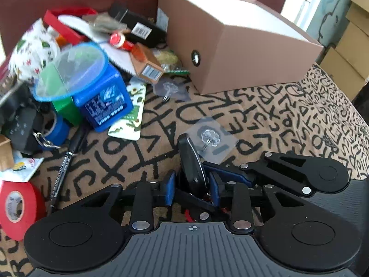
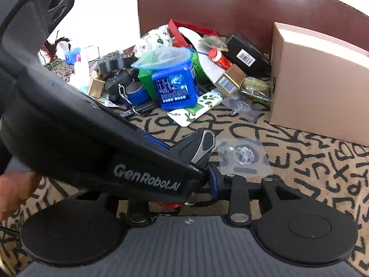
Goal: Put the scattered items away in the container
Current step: 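Carry the held car keys with the left tool over the brown box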
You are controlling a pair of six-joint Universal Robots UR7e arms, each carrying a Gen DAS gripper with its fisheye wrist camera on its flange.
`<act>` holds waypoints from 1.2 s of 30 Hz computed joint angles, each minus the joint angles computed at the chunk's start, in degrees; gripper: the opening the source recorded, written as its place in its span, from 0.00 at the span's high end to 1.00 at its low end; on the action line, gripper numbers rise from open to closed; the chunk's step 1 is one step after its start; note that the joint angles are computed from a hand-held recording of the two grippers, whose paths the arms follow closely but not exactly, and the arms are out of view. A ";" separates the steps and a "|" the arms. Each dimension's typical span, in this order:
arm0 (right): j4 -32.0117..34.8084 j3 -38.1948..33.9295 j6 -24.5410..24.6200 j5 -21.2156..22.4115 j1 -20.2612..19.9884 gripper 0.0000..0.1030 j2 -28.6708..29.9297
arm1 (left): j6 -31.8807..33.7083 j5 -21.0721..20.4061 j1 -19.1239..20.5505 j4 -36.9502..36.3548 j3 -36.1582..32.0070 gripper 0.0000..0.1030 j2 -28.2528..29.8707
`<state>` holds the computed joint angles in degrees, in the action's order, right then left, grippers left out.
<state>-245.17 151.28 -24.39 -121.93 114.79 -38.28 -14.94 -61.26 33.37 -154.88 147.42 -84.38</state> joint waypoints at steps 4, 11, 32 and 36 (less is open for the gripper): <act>-1.09 0.45 -0.51 -1.24 2.28 0.63 -1.48 | -1.10 1.53 -3.24 -0.01 0.73 0.70 -2.31; -0.19 -0.96 -5.07 -3.49 6.09 0.63 -7.14 | -0.31 4.72 -8.14 -0.46 -1.30 0.67 -3.56; 20.68 -14.23 -19.31 -4.16 6.27 0.62 -28.60 | 12.77 5.88 -8.82 -7.87 -22.25 0.62 10.83; 24.81 -15.49 -20.47 -3.78 3.94 0.62 -32.03 | 14.43 3.37 -6.85 -8.94 -26.80 0.62 15.52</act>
